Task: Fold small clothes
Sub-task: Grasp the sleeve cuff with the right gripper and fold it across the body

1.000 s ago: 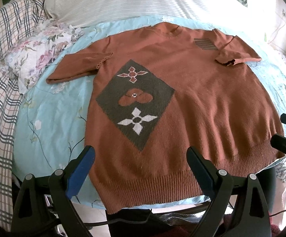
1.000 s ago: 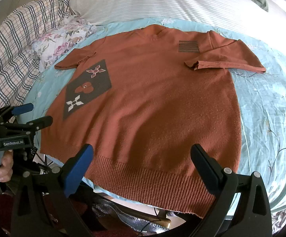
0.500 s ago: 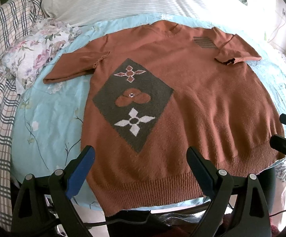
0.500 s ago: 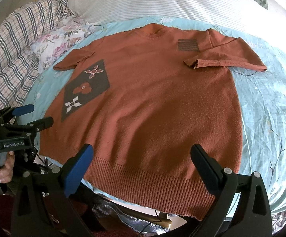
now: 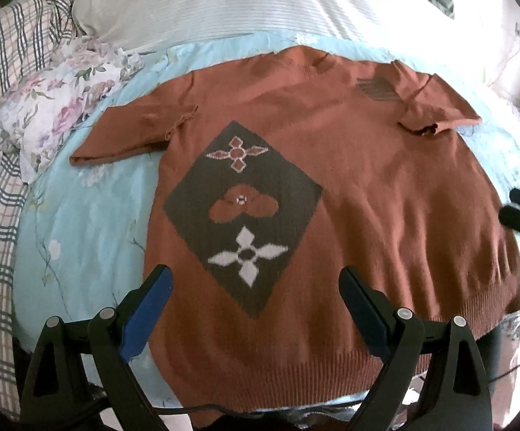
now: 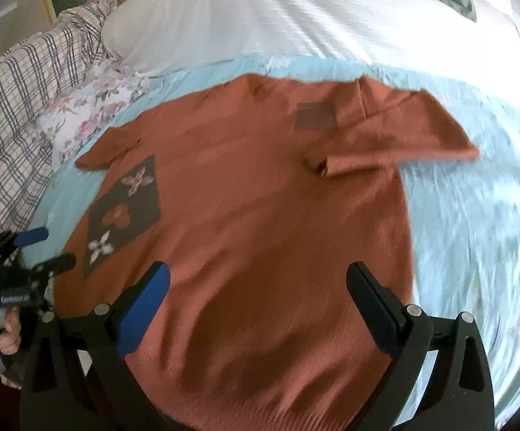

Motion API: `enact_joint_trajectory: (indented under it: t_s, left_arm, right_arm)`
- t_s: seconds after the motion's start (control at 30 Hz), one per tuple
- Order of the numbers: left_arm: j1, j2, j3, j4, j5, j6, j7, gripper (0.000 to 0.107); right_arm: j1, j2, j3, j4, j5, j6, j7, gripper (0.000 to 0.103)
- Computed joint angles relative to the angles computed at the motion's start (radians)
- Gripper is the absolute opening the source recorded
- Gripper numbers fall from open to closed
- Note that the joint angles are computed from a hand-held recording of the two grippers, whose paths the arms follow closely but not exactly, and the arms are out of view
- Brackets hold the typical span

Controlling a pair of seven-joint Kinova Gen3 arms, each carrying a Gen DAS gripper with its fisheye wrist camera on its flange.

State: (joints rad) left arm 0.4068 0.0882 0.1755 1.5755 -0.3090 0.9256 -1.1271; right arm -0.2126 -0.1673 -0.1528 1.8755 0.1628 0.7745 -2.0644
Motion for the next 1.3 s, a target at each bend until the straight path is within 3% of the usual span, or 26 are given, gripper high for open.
enact_joint_trajectory:
  t_s: [0.23,0.33,0.43,0.47,0.53,0.57,0.6,0.63,0.7,0.8,0.93,1.1,1.2,1.3]
  left_arm:
    - [0.003,0.073,-0.014,-0.077,0.000,0.048,-0.041,0.094]
    - [0.003,0.092,-0.026,-0.090,0.012,0.041,-0.052,0.094]
    - [0.006,0.107,-0.037,-0.098,0.014,0.038,-0.050,0.094]
    - [0.006,0.112,-0.041,-0.099,0.013,0.032,-0.049,0.094]
    - [0.003,0.126,-0.045,-0.106,0.022,0.034,-0.052,0.094]
    - [0.002,0.131,-0.047,-0.109,0.027,0.035,-0.055,0.094]
    - [0.000,0.139,-0.048,-0.114,0.033,0.038,-0.061,0.094]
    - [-0.001,0.142,-0.051,-0.114,0.034,0.035,-0.065,0.094]
    - [0.001,0.147,-0.054,-0.114,0.035,0.029,-0.070,0.094]
    - [0.001,0.149,-0.059,-0.109,0.038,0.018,-0.073,0.094]
    - [-0.017,0.144,-0.058,-0.097,0.073,0.005,-0.091,0.094]
    - [-0.030,0.131,-0.059,-0.075,0.096,-0.017,-0.103,0.094]
    - [-0.051,0.114,-0.059,-0.055,0.124,-0.034,-0.122,0.094]
    - [-0.075,0.100,-0.059,-0.039,0.156,-0.047,-0.138,0.094]
  right_arm:
    - [0.032,0.148,0.084,-0.104,-0.004,-0.095,0.219,0.098]
    - [0.028,0.234,0.117,-0.191,0.028,-0.045,0.289,0.092]
    - [0.075,0.327,0.107,-0.267,-0.018,0.026,0.401,0.085]
    - [0.081,0.354,0.107,-0.288,-0.023,0.048,0.427,0.081]
    - [0.051,0.395,0.144,-0.318,0.003,0.082,0.438,0.064]
    - [0.041,0.409,0.160,-0.331,0.016,0.097,0.432,0.046]
    - [0.050,0.419,0.164,-0.340,0.013,0.103,0.427,0.036]
    - [0.077,0.418,0.150,-0.342,-0.007,0.094,0.426,0.034]
    - [0.148,0.412,0.098,-0.355,-0.046,0.083,0.425,0.008]
    - [0.226,0.377,0.015,-0.341,-0.076,0.028,0.401,0.008]
    - [0.400,0.349,-0.167,-0.335,-0.239,-0.073,0.409,0.007]
    - [0.536,0.451,-0.397,-0.426,-0.442,-0.149,0.404,0.007]
    - [0.493,0.527,-0.429,-0.469,-0.548,-0.197,0.479,0.007]
    - [0.374,0.603,-0.357,-0.538,-0.662,-0.189,0.549,0.007]
